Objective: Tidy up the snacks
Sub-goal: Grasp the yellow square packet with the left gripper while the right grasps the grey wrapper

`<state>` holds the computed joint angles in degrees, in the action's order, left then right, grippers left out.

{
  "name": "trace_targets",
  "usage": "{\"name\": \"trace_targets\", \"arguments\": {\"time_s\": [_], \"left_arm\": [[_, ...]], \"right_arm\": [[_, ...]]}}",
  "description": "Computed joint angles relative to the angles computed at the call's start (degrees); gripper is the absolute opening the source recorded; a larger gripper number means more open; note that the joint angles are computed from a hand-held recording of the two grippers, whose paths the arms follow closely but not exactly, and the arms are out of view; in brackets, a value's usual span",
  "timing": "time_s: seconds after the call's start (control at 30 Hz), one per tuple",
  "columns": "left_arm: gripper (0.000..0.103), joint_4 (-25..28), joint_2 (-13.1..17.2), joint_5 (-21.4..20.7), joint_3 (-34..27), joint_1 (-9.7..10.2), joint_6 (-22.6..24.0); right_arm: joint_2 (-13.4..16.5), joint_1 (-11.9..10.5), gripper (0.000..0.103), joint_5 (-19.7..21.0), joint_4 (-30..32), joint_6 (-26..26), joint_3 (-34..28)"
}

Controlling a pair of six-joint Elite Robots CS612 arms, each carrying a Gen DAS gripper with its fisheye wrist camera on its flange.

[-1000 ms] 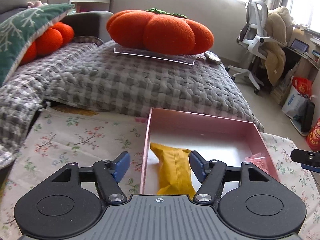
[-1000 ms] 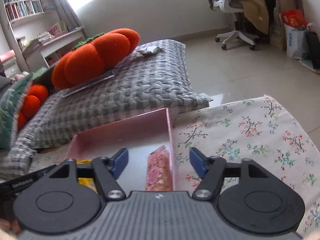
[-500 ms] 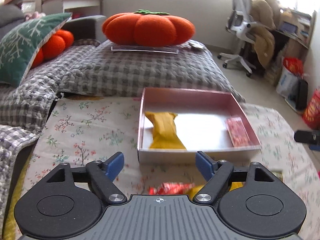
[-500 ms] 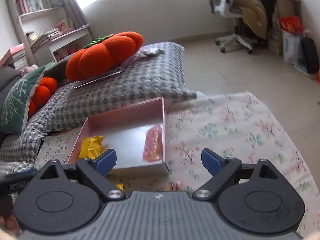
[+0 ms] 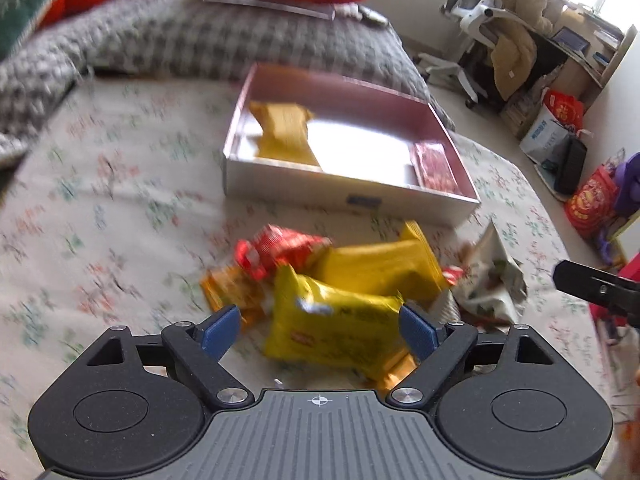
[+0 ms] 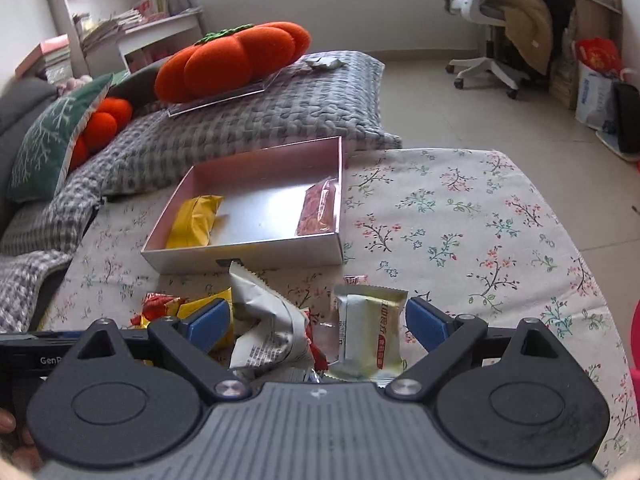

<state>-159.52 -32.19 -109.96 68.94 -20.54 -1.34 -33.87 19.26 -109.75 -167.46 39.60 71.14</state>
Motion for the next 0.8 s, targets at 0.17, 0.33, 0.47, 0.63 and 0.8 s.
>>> {"name": "trace_targets", "arguments": {"time_s": [0.17, 0.33, 0.47, 0.63, 0.8], "left_arm": [[0.090, 0.74, 0.01, 0.14, 0.47, -0.47, 0.45], [0.090, 1.82, 0.31, -0.38, 0.32, -0.81, 2.15], [0.090, 2.38, 0.37, 1.21, 0.49, -1.26, 3.35], [0.090, 2.05, 0.69, 2.99, 0.37, -1.64, 3.57], [0.088, 1.50, 0.81, 4.99, 0.55, -2.05, 4.71]], "right_arm": [[0.27, -0.08, 0.094, 0.53, 1.49, -0.12, -0.25], [0.31, -0.23, 0.094, 1.01, 2.26, 1.38, -0.06], [0.47, -0.14, 0.094, 1.30, 2.23, 0.68, -0.28], [0.69, -0.17, 0.093, 2.21, 3.16, 0.01, -0.79], [0.90, -0.26, 0.090, 3.33, 3.98, -0.48, -1.20]]}}
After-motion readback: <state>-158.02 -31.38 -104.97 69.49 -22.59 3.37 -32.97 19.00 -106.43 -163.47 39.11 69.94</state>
